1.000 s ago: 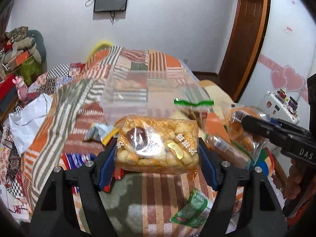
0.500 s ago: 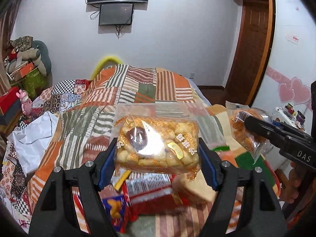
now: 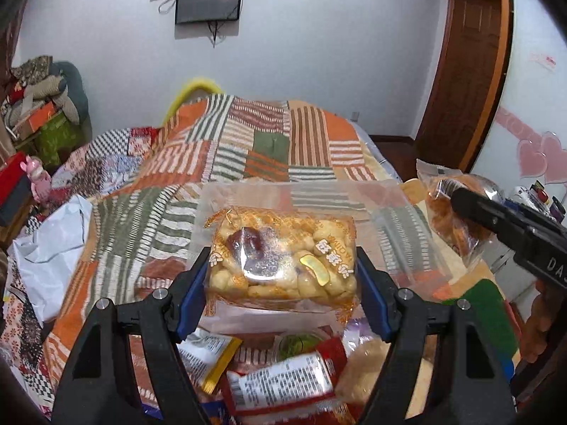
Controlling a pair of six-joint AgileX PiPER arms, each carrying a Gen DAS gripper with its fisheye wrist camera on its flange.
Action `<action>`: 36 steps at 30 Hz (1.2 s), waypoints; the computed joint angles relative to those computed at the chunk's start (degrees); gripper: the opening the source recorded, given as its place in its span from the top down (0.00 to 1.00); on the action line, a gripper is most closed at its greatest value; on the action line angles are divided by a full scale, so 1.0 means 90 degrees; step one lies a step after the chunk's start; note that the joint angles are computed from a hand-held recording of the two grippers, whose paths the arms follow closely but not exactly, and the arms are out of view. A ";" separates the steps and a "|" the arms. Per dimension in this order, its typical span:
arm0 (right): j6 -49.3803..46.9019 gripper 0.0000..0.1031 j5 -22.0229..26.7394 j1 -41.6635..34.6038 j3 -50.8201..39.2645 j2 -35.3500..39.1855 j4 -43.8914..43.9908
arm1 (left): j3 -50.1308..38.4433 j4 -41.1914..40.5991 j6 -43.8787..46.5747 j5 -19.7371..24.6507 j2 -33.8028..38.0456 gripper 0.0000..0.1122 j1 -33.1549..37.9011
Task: Organize snacks
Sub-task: 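Carry the nut-cake bar into the clear box and open the left gripper while the right releases the pastry there, then grasp the green chip bag with the left gripper while the right gripper moves toward the biscuit roll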
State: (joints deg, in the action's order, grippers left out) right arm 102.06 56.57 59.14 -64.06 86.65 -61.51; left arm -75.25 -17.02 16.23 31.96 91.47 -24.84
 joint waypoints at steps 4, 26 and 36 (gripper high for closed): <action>-0.0431 0.57 -0.0662 -0.0500 0.0103 0.0008 0.0450 | -0.0569 0.0035 -0.0153 0.0338 0.0590 0.34 0.0038; -0.1598 0.44 -0.0751 -0.0739 -0.0104 0.0051 0.1212 | -0.0860 0.0126 -0.0137 0.0640 0.0946 0.33 0.0072; -0.0989 0.40 0.0761 0.0587 -0.0088 -0.0596 0.0672 | 0.0305 -0.0095 0.0204 0.0711 -0.0620 0.31 0.0172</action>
State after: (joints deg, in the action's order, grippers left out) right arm 93.17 63.42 64.43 -64.85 81.28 -55.46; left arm -72.51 -17.88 18.06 38.36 85.89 -23.29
